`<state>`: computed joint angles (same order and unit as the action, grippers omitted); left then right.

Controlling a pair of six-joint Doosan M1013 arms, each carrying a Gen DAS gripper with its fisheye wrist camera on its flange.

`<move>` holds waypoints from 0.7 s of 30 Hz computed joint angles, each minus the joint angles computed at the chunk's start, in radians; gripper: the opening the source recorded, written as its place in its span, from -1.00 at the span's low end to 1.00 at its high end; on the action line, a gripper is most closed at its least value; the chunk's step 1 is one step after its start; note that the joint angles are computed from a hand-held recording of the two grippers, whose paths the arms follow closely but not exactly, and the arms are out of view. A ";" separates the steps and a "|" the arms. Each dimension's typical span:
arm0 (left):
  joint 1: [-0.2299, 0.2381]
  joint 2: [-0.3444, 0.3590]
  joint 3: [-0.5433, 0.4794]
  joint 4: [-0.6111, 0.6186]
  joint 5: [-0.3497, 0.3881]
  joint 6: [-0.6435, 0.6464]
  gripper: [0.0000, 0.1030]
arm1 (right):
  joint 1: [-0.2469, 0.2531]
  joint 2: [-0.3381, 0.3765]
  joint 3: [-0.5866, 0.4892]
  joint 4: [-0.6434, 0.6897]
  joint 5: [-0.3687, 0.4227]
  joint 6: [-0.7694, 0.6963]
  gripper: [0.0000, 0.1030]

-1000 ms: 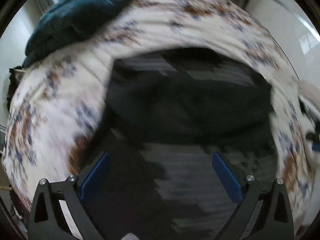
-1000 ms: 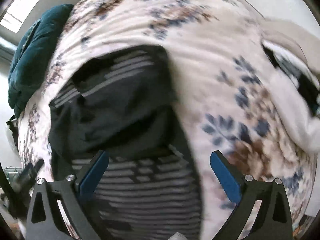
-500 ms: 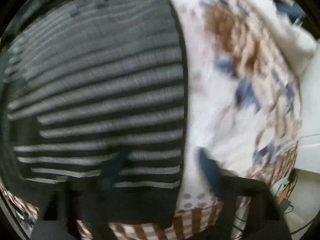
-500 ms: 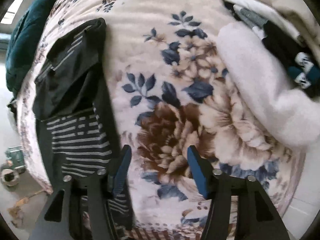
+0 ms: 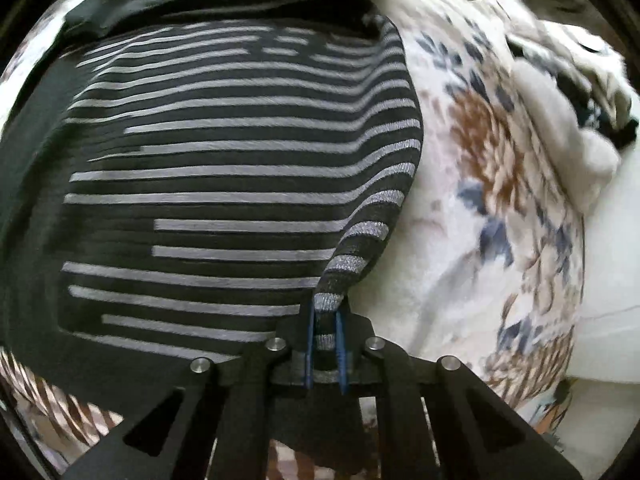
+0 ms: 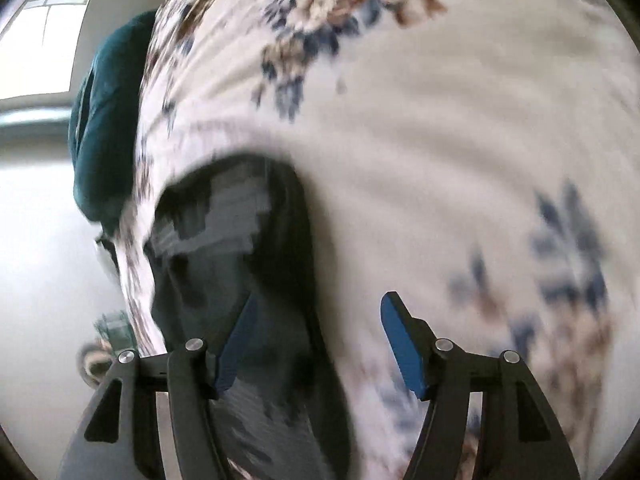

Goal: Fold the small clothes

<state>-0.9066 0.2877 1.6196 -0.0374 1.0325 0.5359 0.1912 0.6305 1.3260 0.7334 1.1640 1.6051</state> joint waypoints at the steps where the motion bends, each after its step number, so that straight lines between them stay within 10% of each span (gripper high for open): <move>1: 0.001 -0.008 0.005 0.004 -0.003 -0.019 -0.87 | -0.001 0.028 -0.029 0.019 0.005 0.017 0.17; 5: 0.004 -0.040 0.025 0.015 -0.018 -0.087 -0.87 | 0.006 0.136 -0.127 0.142 0.074 0.064 0.14; 8: 0.000 -0.069 0.051 0.038 -0.028 -0.134 -0.88 | 0.037 0.170 -0.180 0.084 0.118 0.088 -0.82; 21: 0.054 -0.282 0.157 0.193 -0.007 -0.328 -0.88 | 0.164 0.168 -0.471 -0.127 0.225 0.166 -0.85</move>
<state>-0.8529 0.0058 1.7770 0.1561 1.0258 0.2082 0.3548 0.7986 0.8551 0.6068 1.3890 1.7715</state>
